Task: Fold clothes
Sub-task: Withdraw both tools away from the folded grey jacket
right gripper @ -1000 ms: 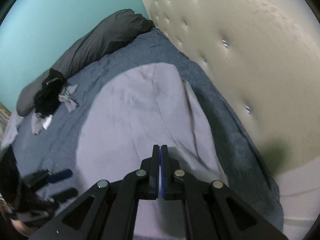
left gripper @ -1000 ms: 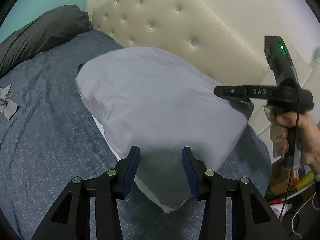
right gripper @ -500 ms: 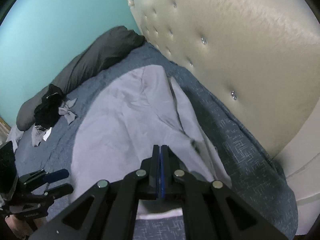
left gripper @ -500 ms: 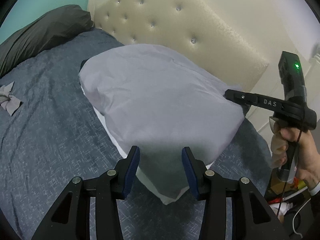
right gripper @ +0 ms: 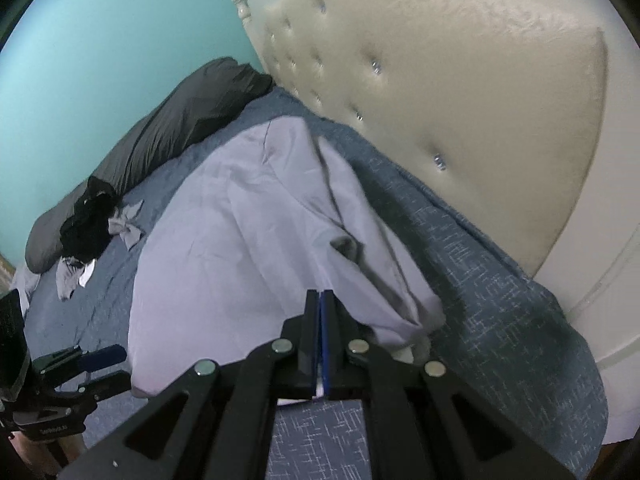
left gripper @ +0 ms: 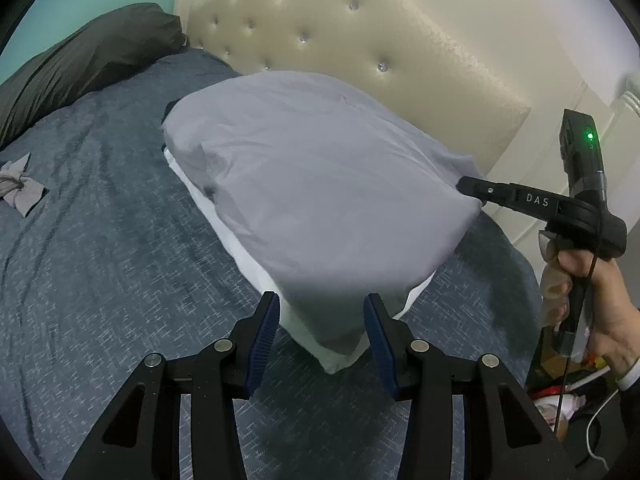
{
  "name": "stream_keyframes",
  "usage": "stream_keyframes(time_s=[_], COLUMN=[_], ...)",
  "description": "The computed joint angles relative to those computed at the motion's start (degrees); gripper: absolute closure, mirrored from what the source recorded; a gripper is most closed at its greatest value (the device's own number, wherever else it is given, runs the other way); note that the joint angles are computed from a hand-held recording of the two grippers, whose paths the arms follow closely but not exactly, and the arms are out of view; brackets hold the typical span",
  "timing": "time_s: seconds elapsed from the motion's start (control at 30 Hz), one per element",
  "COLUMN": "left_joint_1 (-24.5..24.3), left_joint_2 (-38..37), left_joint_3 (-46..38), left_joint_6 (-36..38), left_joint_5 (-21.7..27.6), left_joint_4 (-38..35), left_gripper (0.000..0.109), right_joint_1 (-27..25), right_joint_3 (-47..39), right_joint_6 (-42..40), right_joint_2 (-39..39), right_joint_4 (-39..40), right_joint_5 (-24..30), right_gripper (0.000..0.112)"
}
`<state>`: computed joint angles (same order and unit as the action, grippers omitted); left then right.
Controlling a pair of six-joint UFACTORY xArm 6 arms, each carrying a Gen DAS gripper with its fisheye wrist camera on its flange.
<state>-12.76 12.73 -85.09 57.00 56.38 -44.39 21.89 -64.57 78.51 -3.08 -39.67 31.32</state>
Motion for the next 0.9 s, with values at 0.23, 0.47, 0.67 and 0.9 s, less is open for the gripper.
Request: stream_keyframes(time_s=[0.23,0.47,0.67,0.9], left_joint_1=[1.97,4.38,6.38,8.52], left_joint_2=[-2.04,-4.18,-5.97,-7.13], left_joint_3=[0.73,0.80,0.97,1.68], left_joint_6=[0.58,1.25,2.17,3.17], left_joint_5=[1.79,3.61,4.81,6.13], left_joint_4=[-0.28,-0.78,-1.06,-1.38], left_gripper=[0.061,0.061,0.061,0.061], right_joint_1=[1.27,2.56,3.14,0.46], right_joint_3=[0.21,-1.03,-0.73,-4.61], right_joint_6=[3.54,4.14,7.30,4.41], right_joint_2=[-2.73,-4.15,-6.02,-1.66], right_joint_4=[-2.06,-1.35,-4.05,-0.52], right_joint_5=[5.74,10.98,8.87,5.53], right_gripper=[0.112,0.112,0.112,0.111])
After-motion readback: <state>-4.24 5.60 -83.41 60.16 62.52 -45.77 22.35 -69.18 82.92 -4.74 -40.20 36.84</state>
